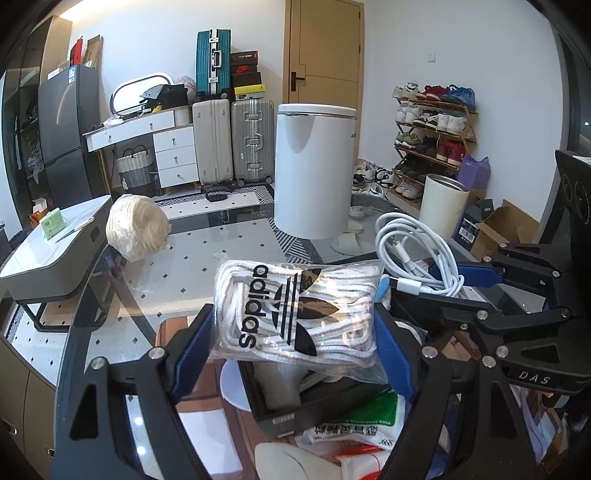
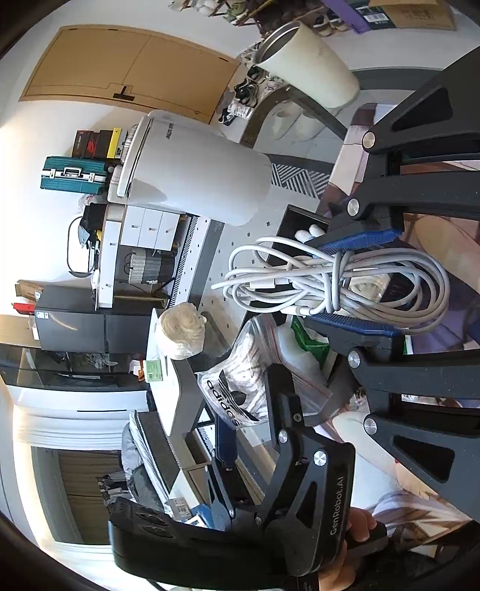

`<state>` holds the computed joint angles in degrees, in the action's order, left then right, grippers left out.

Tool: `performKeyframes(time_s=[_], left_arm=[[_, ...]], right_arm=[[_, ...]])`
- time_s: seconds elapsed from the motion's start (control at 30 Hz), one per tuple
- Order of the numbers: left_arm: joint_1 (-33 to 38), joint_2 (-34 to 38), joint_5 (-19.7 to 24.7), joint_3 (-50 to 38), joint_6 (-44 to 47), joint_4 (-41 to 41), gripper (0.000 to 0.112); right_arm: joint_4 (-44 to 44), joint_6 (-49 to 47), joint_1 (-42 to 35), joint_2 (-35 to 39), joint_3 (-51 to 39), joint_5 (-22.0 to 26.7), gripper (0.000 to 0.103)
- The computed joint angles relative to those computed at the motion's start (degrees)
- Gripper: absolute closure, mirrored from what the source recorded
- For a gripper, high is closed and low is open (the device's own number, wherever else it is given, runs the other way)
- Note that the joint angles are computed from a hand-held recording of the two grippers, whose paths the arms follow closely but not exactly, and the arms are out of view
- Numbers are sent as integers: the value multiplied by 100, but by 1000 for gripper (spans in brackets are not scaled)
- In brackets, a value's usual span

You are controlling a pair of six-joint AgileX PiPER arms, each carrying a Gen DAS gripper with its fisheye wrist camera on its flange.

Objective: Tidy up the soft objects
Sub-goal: 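Carry the sock bag with the left tool while the right tool carries the cable over the box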

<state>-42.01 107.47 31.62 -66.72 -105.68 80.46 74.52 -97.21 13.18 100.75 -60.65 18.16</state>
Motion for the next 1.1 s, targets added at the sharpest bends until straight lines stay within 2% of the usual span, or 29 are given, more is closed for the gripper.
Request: performKeyframes(time_s=[0.5,0.77,0.8,0.93,1.0,1.1], left_arm=[[117,155,-48,-109,-103,74,32],[122,101,-28,-50,-200,133,31],[125,100,-37,-49,-206,145,31],[137,82,-89,-24,-263,230,31],[139,83,-100,-24,-282,255,31],[141,69,-111,-4,-333,301,31]], right_arm=[[-661,572,195,581,-598,-186,71],[-983,836,330,799,-812,-240,74],[-952,801,343,792,-809,-251,75],[273,-499,200,652,-622,138,75],[231,-529,220,647,-638,96,75],[-361,-25,287,721,-742,-107,75]])
